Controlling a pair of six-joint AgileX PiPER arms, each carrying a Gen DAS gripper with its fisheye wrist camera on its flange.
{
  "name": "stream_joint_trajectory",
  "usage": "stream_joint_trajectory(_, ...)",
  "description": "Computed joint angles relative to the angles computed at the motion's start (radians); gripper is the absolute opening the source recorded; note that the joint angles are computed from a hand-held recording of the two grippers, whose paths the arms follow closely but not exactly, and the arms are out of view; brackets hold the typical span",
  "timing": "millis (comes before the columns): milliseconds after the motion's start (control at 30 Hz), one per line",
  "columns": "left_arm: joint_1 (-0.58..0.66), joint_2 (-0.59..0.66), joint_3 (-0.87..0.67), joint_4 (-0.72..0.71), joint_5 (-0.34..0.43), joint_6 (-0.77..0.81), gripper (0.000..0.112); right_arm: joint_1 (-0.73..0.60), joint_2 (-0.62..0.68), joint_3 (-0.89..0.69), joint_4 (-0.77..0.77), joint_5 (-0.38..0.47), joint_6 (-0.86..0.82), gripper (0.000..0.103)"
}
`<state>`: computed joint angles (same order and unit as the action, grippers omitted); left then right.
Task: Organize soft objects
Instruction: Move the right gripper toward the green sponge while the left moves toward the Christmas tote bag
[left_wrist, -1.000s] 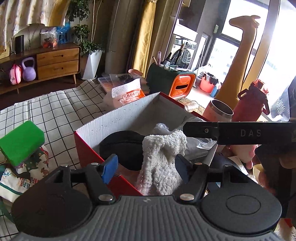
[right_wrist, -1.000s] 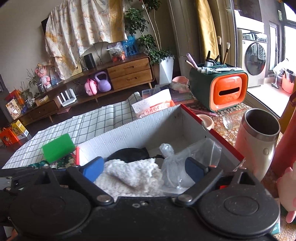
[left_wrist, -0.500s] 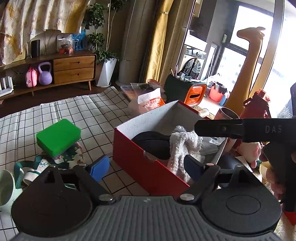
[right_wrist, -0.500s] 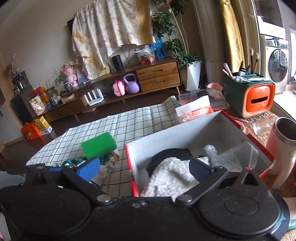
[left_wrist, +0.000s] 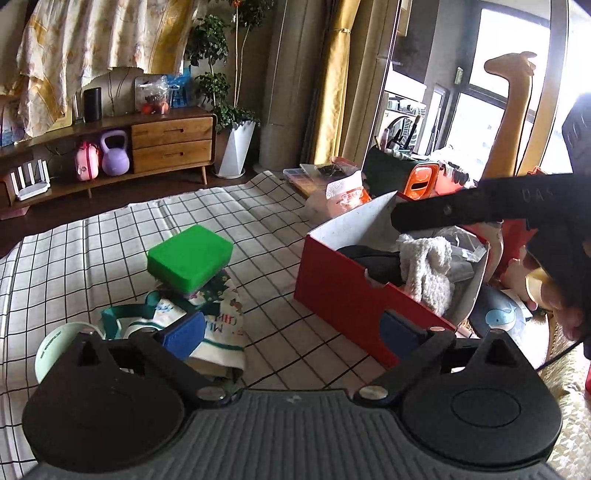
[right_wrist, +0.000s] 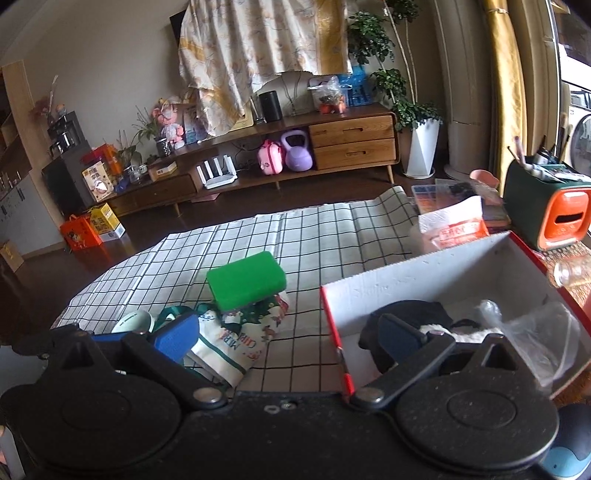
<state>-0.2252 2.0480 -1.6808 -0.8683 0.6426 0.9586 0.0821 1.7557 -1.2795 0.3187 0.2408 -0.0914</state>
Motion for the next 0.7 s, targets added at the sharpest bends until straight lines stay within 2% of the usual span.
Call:
stream_joint_trajectory(167, 0.031, 0.002, 0.041, -0.079, -0.036, 0.067, 0.101, 0.050, 0.075, -0.118, -0.200, 0.032, 0.208, 0.103)
stream_joint_trajectory(300, 0.015, -0.018, 0.120, -0.108, -0.144, 0.145, 0.101, 0.076, 0.151, -0.229, -0.285, 0.075, 0.298, 0.103)
stream_joint_trajectory(500, -0.011, 0.002, 0.186, -0.198, -0.237, 0.229, 0.101, 0.096, 0.280, -0.417, -0.317, 0.163, 0.341, 0.103)
stream_joint_trajectory(700, -0.035, 0.054, 0.166, -0.194, -0.292, 0.221, 0.101, 0.111, 0.420, -0.626, -0.361, 0.274, 0.386, 0.103)
